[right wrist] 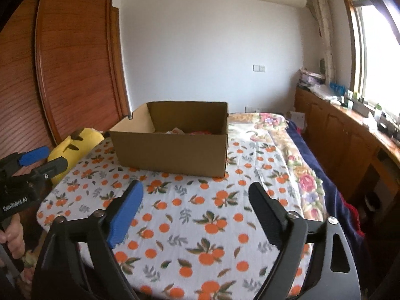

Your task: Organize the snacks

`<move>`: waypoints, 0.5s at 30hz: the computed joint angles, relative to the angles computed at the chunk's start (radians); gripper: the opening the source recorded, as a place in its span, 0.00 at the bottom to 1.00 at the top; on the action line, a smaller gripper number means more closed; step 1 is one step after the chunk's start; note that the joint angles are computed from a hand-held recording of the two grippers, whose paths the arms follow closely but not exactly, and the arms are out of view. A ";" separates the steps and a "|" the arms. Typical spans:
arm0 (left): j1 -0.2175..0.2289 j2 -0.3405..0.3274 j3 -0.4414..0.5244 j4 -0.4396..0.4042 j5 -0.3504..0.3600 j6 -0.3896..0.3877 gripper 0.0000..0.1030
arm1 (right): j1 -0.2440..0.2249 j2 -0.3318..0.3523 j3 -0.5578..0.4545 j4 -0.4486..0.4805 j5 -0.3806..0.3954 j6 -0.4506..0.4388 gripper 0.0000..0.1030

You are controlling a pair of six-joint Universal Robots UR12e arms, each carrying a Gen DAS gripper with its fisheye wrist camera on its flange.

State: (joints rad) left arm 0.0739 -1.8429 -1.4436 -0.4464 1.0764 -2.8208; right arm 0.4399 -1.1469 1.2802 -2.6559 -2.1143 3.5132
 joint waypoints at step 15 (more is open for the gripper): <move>0.036 0.096 -0.136 0.094 0.027 -0.002 1.00 | 0.050 -0.053 0.069 -0.009 -0.064 0.020 1.00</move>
